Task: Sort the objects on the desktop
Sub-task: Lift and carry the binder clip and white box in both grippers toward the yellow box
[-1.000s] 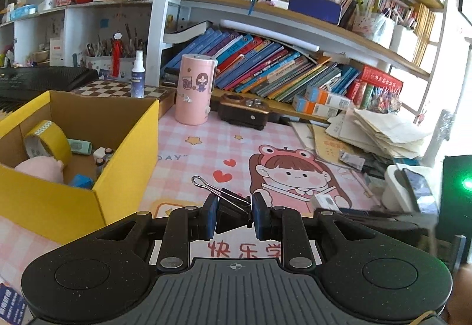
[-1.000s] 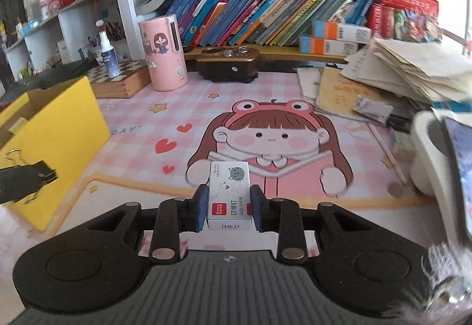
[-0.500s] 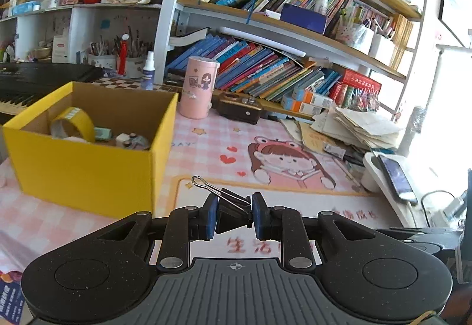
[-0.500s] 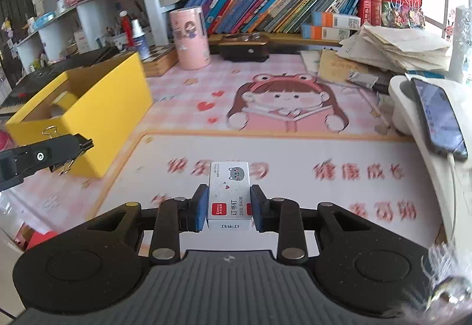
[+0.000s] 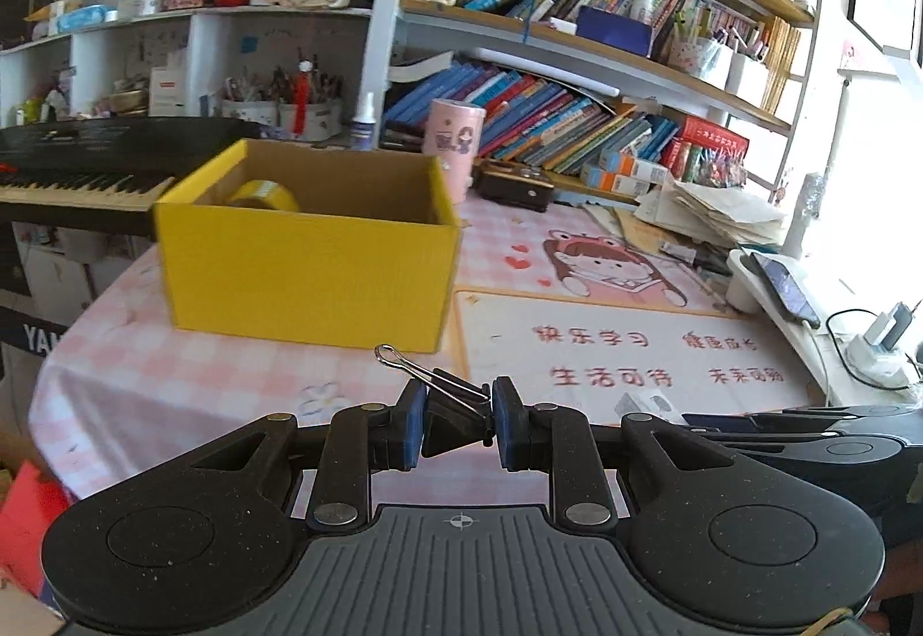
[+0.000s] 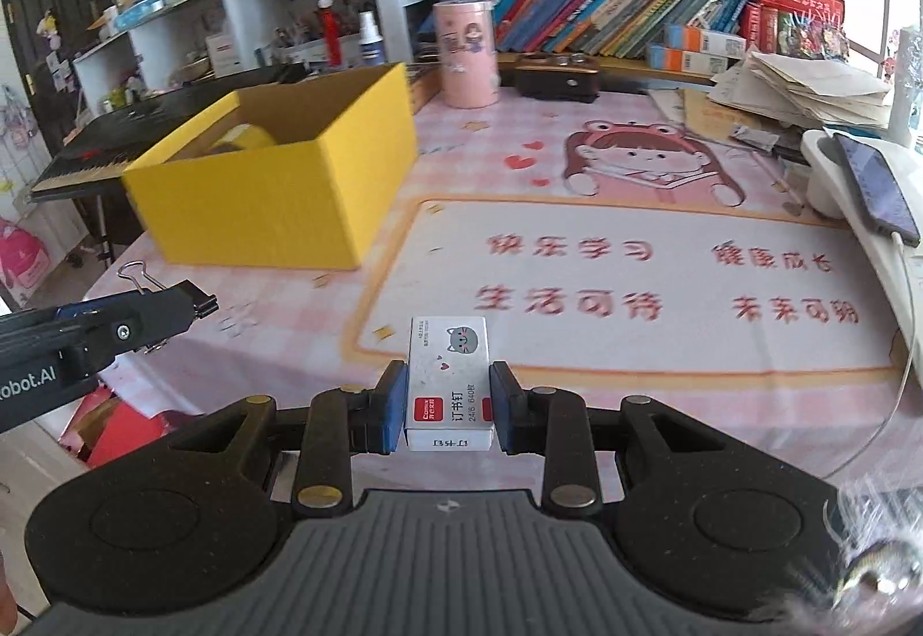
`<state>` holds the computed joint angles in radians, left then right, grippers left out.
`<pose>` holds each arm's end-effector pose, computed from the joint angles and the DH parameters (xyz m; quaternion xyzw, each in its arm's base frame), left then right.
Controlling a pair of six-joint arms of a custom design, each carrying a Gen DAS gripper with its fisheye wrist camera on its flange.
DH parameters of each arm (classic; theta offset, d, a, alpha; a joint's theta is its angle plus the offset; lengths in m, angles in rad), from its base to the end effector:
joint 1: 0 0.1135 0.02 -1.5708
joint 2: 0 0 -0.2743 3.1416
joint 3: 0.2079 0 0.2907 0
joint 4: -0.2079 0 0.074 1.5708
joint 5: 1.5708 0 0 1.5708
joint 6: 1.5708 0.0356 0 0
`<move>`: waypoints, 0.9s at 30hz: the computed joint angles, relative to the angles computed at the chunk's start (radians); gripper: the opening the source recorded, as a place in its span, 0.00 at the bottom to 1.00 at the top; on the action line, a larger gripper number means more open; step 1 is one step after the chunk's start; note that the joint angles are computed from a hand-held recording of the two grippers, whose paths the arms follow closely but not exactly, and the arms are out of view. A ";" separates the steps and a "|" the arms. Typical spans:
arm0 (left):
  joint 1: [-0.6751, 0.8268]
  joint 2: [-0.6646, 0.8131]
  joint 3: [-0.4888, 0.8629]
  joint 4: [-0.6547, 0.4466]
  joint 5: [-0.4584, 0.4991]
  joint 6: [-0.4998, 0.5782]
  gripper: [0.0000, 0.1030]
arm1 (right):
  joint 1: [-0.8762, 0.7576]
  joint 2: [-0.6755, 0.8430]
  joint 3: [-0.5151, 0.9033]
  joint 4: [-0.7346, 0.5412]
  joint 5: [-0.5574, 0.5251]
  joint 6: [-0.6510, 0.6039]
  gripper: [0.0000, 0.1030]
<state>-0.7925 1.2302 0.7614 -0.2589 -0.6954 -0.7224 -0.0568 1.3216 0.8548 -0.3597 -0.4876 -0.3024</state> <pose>0.2163 -0.1869 0.2297 -0.1093 0.8622 -0.0384 0.4931 0.3053 -0.0007 0.2273 -0.1978 0.8864 0.1582 0.3874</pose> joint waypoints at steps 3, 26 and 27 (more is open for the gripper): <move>-0.013 -0.074 -0.050 -0.027 -0.021 -0.011 0.22 | 0.043 -0.067 -0.051 -0.001 0.023 0.028 0.27; -0.006 -0.395 -0.207 -0.206 -0.078 -0.071 0.22 | 0.326 -0.229 -0.146 -0.012 0.150 0.121 0.27; -0.003 -0.403 -0.210 -0.211 -0.077 -0.072 0.22 | 0.335 -0.227 -0.145 -0.011 0.155 0.125 0.27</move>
